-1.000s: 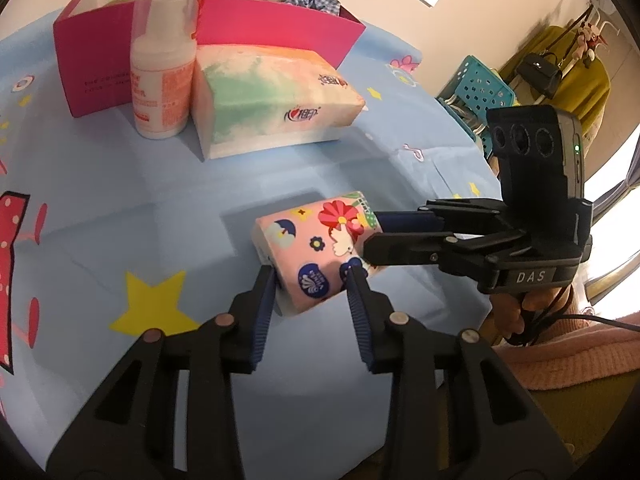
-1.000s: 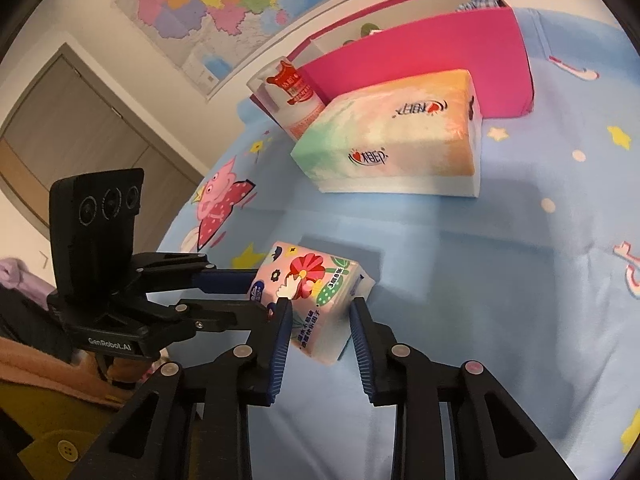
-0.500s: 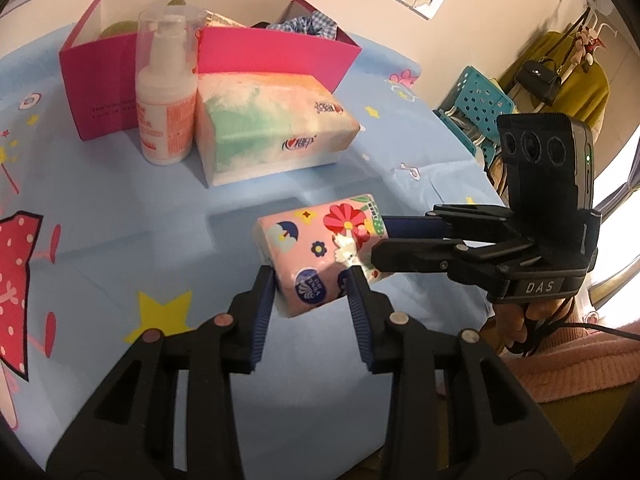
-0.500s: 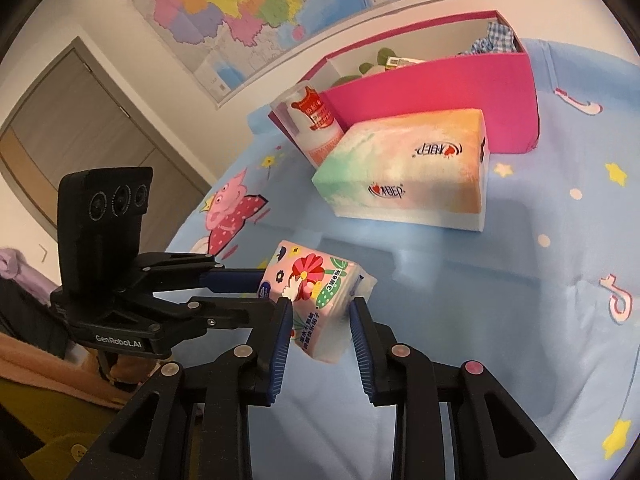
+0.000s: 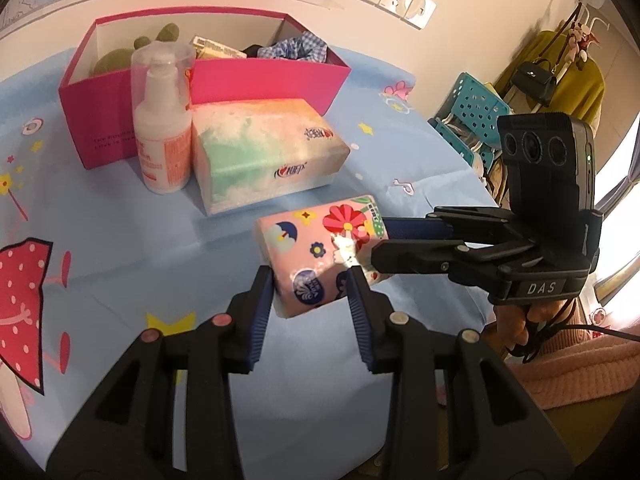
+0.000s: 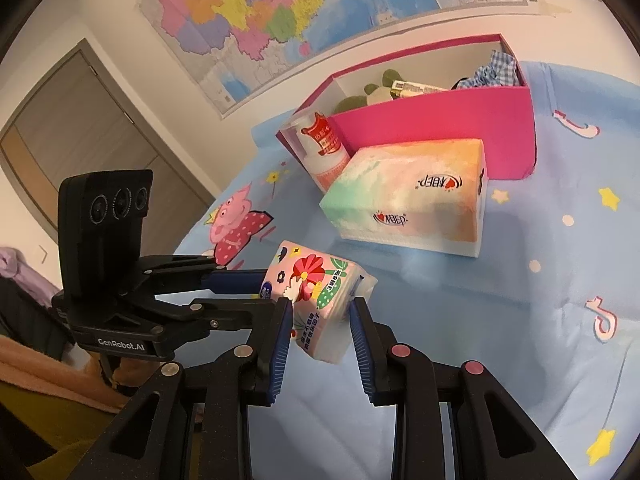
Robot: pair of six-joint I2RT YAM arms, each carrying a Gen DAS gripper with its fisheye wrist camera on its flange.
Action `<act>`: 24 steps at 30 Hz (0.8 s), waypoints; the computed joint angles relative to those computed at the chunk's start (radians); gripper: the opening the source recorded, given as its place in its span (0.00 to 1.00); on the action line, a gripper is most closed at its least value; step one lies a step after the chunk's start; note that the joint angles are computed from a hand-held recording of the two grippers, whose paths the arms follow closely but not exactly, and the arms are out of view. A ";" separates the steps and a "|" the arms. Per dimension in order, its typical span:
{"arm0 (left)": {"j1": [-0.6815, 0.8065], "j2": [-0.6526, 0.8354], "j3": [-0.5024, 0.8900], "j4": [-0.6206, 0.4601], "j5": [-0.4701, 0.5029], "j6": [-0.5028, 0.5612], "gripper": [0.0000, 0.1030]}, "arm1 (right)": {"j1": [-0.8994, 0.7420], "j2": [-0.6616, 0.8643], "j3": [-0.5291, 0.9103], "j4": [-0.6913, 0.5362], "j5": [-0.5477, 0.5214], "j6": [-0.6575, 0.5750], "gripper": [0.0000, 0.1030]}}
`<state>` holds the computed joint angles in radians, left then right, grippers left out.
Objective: Organize soft objects
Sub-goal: 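Lift the pink floral tissue pack with the right gripper toward the box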
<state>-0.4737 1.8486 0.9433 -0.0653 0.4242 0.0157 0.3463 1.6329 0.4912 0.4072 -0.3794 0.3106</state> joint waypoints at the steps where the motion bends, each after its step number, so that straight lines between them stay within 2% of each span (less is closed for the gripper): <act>1: 0.001 -0.002 0.001 0.000 0.000 0.001 0.38 | 0.000 -0.004 -0.001 0.000 0.001 -0.001 0.29; 24: -0.001 -0.050 -0.009 0.028 -0.018 0.000 0.38 | -0.014 -0.066 0.029 -0.052 0.003 -0.034 0.29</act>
<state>-0.4745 1.7985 0.9344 -0.0369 0.4062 0.0160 0.3318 1.5670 0.5204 0.3556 -0.3760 0.2764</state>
